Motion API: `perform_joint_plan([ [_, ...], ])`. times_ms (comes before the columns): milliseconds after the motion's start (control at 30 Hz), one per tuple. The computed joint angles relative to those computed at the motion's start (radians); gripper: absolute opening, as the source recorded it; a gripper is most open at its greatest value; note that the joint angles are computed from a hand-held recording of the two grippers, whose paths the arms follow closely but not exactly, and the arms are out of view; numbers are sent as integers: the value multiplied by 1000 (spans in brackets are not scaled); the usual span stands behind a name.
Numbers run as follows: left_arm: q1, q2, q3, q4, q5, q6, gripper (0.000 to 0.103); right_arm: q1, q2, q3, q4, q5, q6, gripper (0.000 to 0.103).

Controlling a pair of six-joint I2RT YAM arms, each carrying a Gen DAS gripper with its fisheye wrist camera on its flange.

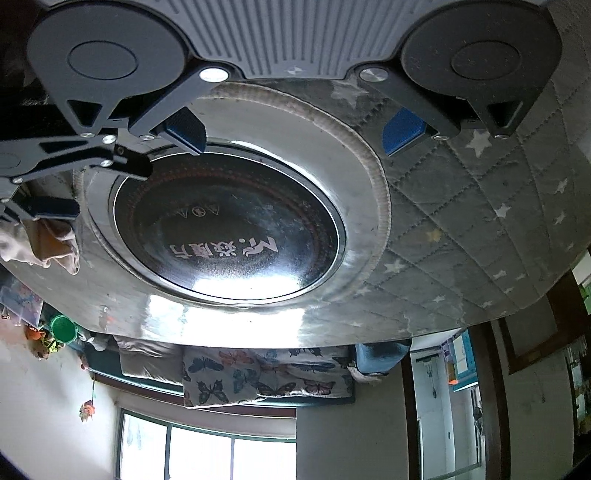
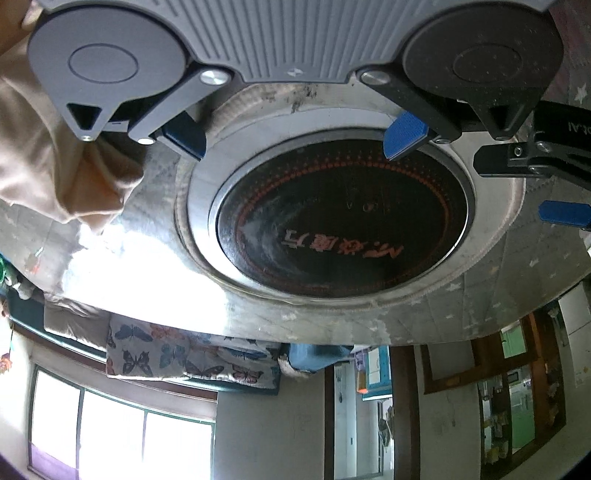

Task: Fold clothes
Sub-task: 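Move both tools toward the crumpled cream sweatshirt beside the cooktop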

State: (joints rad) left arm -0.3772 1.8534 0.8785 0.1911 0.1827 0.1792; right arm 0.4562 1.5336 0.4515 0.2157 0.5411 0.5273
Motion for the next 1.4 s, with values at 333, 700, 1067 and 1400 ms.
perform_joint_plan([
  [333, -22, -2, -3, 2, -20, -17, 103, 13, 9, 0, -5, 15, 2, 103],
  [700, -27, -20, 3, -15, -1, -40, 103, 20, 8, 1, -14, 25, 4, 103],
  [1067, -41, -71, -18, -27, 8, -28, 103, 27, -68, -55, -8, 9, 24, 103],
  [1400, -86, -97, -32, -46, -3, -5, 103, 137, -248, -89, -215, 112, 126, 103],
])
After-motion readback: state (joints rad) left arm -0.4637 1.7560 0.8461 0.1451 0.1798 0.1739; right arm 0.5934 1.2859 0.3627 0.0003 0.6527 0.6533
